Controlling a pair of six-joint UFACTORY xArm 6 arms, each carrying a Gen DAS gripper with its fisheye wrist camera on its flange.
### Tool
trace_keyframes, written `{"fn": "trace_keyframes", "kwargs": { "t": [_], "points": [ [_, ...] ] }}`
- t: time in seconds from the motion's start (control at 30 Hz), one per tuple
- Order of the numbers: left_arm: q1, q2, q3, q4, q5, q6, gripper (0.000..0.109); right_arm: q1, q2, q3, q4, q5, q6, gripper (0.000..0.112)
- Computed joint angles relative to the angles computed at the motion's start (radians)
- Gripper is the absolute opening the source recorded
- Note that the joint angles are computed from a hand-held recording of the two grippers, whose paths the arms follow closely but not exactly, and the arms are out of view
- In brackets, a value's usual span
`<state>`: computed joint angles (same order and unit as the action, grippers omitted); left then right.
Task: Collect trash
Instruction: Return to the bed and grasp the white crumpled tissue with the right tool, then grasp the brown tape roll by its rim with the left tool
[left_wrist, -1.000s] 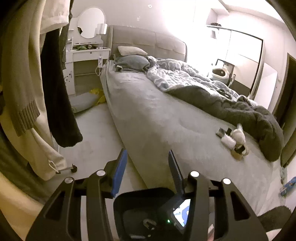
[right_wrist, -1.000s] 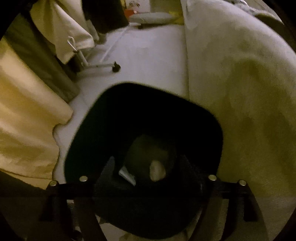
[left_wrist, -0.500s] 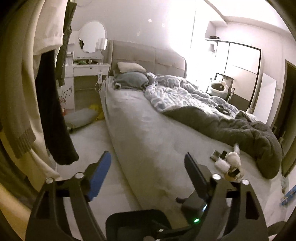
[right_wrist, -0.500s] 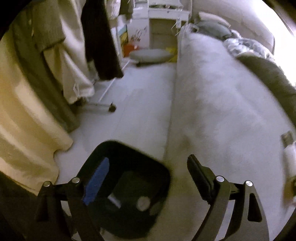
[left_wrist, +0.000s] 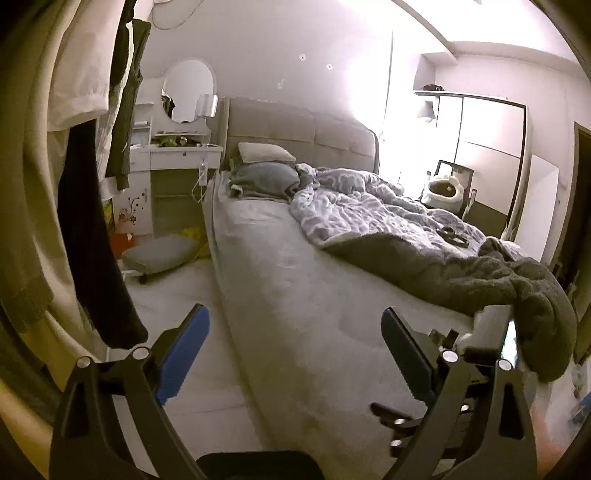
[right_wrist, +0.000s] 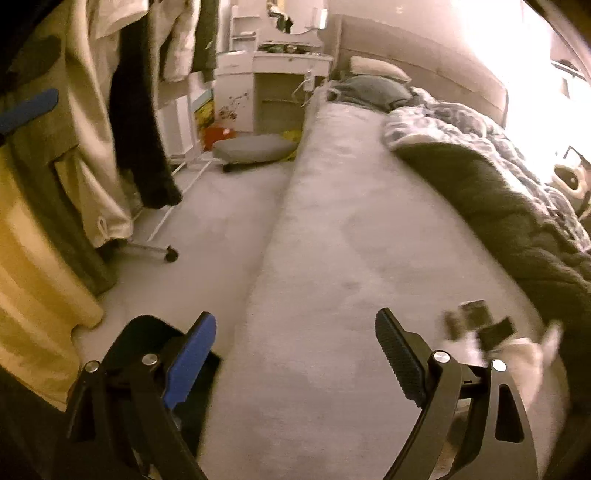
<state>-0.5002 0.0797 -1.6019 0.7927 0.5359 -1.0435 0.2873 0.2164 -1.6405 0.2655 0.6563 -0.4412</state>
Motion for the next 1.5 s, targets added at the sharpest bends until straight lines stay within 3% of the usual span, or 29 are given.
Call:
{"fn": "trace_keyframes", "kwargs": {
  "t": [0.2, 0.53, 0.73, 0.97, 1.03, 1.1, 1.17, 1.37, 1.5],
  "points": [
    [-0.023, 0.085, -0.093, -0.049, 0.012, 0.058, 0.096, -0.065, -0.004, -0.01, -0.031, -0.006, 0.01, 0.09],
    [-0.071, 0.191, -0.211, -0.077, 0.123, 0.106, 0.097, -0.169, 0.018, -0.053, -0.025, 0.017, 0.035, 0.09],
    [-0.088, 0.239, -0.259, -0.173, 0.096, 0.206, 0.097, -0.224, 0.037, -0.078, 0.007, 0.054, 0.034, 0.09],
    [-0.118, 0.334, -0.367, -0.327, 0.128, 0.359, 0.097, -0.278, 0.071, -0.111, 0.089, 0.135, -0.005, 0.09],
    [-0.126, 0.371, -0.413, -0.36, 0.145, 0.387, 0.097, -0.283, 0.077, -0.111, 0.105, 0.146, -0.017, 0.086],
    [-0.133, 0.399, -0.452, -0.385, 0.155, 0.408, 0.097, -0.289, 0.094, -0.131, 0.115, 0.168, -0.015, 0.073],
    [-0.141, 0.427, -0.492, -0.382, 0.176, 0.403, 0.097, -0.296, 0.107, -0.145, 0.136, 0.185, -0.019, 0.07],
    [-0.161, 0.525, -0.62, -0.484, 0.226, 0.464, 0.097, -0.33, 0.124, -0.165, 0.247, 0.211, -0.059, 0.042],
    [-0.177, 0.588, -0.709, -0.51, 0.264, 0.503, 0.097, -0.364, 0.119, -0.171, 0.318, 0.229, -0.061, 0.041]
  ]
}}
